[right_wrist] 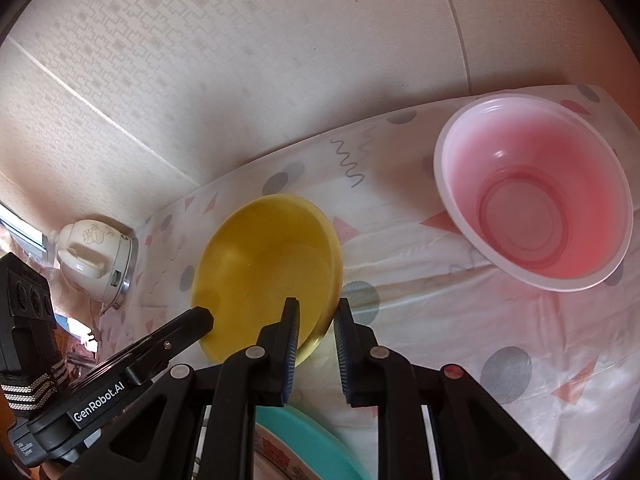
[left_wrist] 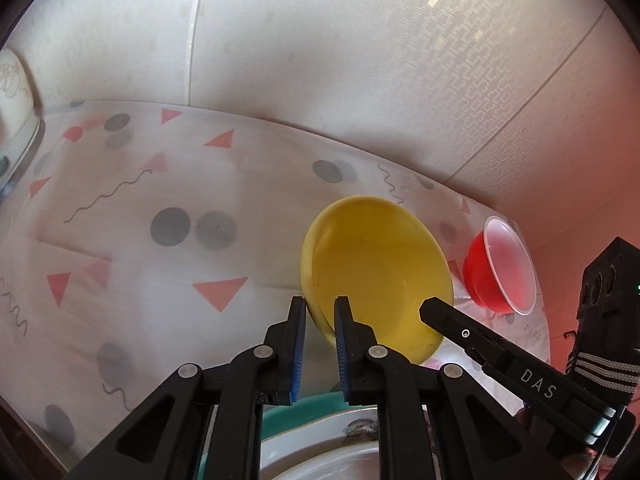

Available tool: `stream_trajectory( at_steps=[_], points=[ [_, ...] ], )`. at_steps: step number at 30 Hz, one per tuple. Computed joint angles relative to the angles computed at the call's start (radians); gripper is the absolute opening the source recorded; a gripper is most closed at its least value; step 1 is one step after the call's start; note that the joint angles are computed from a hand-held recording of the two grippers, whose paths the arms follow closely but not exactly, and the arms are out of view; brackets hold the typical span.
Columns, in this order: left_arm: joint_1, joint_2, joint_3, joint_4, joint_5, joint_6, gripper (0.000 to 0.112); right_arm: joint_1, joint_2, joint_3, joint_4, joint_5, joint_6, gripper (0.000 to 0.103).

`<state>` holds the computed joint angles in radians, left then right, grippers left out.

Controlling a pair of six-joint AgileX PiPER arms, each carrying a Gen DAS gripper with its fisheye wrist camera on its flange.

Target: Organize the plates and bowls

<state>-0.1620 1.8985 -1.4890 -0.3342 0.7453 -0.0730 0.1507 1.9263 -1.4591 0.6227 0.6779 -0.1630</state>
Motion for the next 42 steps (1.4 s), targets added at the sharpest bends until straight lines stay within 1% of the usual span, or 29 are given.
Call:
stream_trajectory(
  at_steps=[2, 6, 7, 8, 10, 12, 14, 16, 18, 19, 22, 24, 26, 28, 32, 42],
  points=[
    [0.009, -0.015, 0.030, 0.003, -0.014, -0.002, 0.014, 0.007, 0.000, 0.009, 0.014, -0.001, -0.012, 0.019],
    [0.029, -0.030, 0.066, -0.023, -0.035, 0.012, 0.015, 0.016, -0.008, 0.017, 0.004, -0.009, 0.004, 0.028],
    [0.035, -0.034, 0.073, -0.034, -0.042, 0.021, 0.018, 0.015, -0.014, 0.025, 0.009, -0.014, 0.002, 0.029],
    [0.037, -0.032, 0.072, -0.032, -0.040, 0.019, 0.021, 0.010, -0.022, 0.035, 0.015, -0.018, -0.004, 0.030],
    [0.042, -0.030, 0.070, -0.029, -0.032, 0.016, 0.024, 0.009, -0.031, 0.045, 0.012, -0.027, 0.007, 0.030],
    [0.047, -0.024, 0.072, -0.048, -0.033, 0.029, 0.025, 0.011, -0.041, 0.059, 0.010, -0.037, 0.019, 0.030],
    [0.053, -0.010, 0.064, -0.088, -0.014, 0.062, 0.024, 0.014, -0.041, 0.068, 0.007, -0.042, 0.027, 0.030],
    [0.044, -0.009, 0.070, -0.081, -0.029, 0.062, 0.023, 0.019, -0.036, 0.073, 0.010, -0.045, 0.029, 0.024],
    [0.038, -0.011, 0.075, -0.095, -0.039, 0.087, 0.015, 0.028, -0.036, 0.082, 0.013, -0.056, 0.027, 0.016],
    [0.031, -0.013, 0.075, -0.083, -0.042, 0.077, 0.014, 0.032, -0.037, 0.082, 0.010, -0.057, 0.031, 0.013],
    [0.013, -0.038, 0.090, -0.032, -0.069, 0.053, 0.013, 0.050, -0.044, 0.077, -0.044, -0.066, 0.072, 0.013],
    [0.013, -0.061, 0.104, -0.027, -0.082, 0.063, 0.013, 0.044, -0.054, 0.083, -0.014, -0.062, 0.043, 0.013],
    [0.021, -0.071, 0.101, -0.039, -0.070, 0.062, 0.013, 0.039, -0.066, 0.088, 0.012, -0.055, 0.020, 0.013],
    [0.026, -0.089, 0.110, -0.039, -0.074, 0.057, 0.013, 0.039, -0.080, 0.093, 0.030, -0.053, 0.000, 0.014],
    [0.025, -0.129, 0.131, -0.011, -0.075, 0.037, 0.013, 0.051, -0.105, 0.102, 0.022, -0.056, 0.006, 0.014],
    [0.050, -0.288, 0.266, -0.034, -0.102, 0.070, 0.013, 0.086, -0.196, 0.177, 0.063, -0.071, -0.033, 0.014]
  ],
)
